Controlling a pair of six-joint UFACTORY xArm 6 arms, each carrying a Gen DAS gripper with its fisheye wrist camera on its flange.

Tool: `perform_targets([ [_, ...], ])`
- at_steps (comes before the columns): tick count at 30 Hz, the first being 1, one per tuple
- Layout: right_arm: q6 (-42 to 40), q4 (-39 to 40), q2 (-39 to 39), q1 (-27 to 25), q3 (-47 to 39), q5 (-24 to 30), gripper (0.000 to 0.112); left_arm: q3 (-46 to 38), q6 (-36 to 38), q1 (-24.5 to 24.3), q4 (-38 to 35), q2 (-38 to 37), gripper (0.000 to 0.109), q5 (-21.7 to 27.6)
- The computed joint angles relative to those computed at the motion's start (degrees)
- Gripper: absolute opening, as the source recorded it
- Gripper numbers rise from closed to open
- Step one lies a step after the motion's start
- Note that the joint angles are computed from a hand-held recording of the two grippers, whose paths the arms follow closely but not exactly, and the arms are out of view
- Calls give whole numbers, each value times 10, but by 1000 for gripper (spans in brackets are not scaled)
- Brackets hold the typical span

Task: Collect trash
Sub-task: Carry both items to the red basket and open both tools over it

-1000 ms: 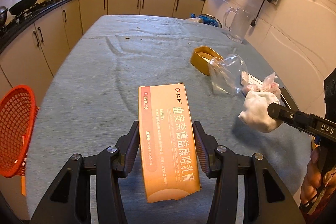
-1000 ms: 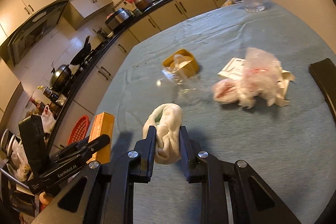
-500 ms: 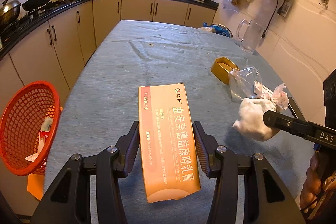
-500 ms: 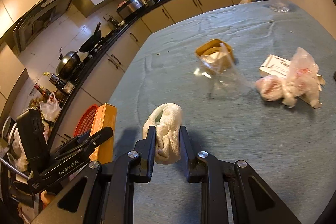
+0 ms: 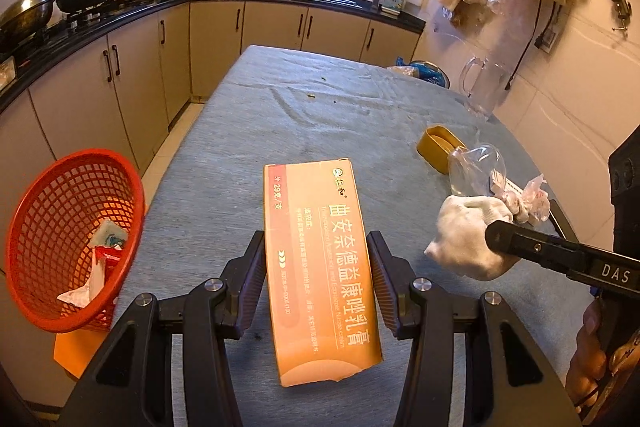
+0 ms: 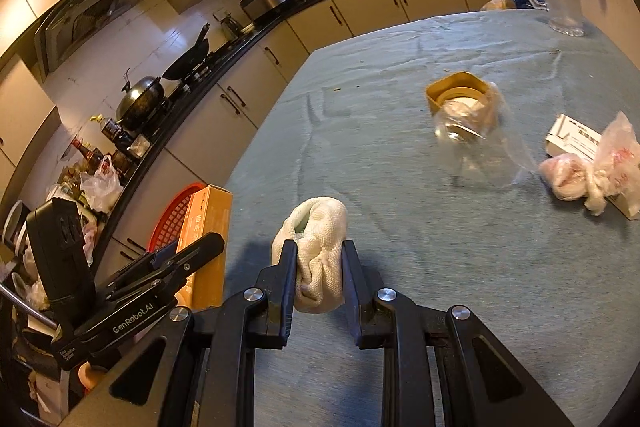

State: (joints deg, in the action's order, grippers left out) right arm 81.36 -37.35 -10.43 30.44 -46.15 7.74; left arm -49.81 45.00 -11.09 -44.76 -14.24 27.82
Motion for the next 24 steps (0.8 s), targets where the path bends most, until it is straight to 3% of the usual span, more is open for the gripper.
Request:
perform_targets([
  [12,-98,83,79,32,-98,22,23,-17,32,60,-41,0,48,15],
  [24,-281,262,208,72,-262,43,23,-61,59,167,-84,31,48,23],
])
